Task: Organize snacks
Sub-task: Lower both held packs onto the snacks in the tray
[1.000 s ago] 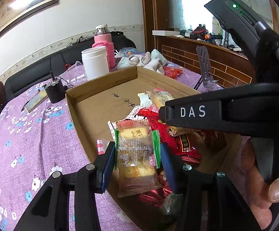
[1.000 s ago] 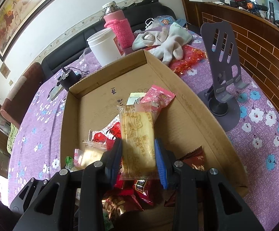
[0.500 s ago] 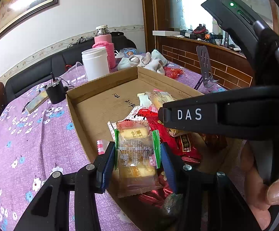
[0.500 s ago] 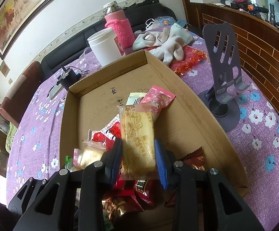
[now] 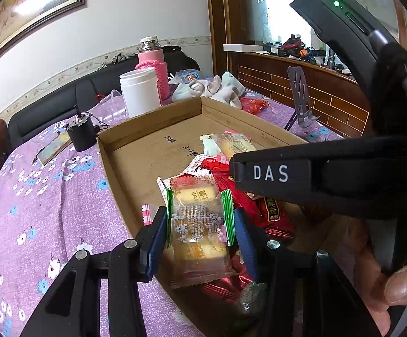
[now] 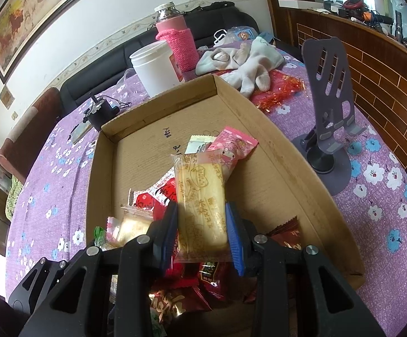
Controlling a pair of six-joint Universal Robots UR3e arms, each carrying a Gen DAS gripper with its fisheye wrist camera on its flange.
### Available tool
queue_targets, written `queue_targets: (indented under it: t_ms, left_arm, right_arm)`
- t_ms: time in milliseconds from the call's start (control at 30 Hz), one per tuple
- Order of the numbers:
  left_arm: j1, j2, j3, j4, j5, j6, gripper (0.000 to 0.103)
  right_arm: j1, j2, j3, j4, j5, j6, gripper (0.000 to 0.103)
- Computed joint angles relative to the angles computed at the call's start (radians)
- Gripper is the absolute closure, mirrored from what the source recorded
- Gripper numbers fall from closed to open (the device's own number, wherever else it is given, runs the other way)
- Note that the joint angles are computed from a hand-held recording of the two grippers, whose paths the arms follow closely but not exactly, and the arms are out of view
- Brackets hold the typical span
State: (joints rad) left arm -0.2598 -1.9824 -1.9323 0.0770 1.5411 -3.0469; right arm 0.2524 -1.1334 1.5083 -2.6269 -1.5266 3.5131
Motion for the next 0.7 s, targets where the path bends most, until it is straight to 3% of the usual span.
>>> queue_targets:
  t_ms: [700]
  left_arm:
    - [0.002, -0.009, 0.018, -0.023, 0.004, -0.011, 0.053]
  right_arm:
    - [0.014, 0.011, -0.006, -0.016, -0.014, -0.008, 0.070]
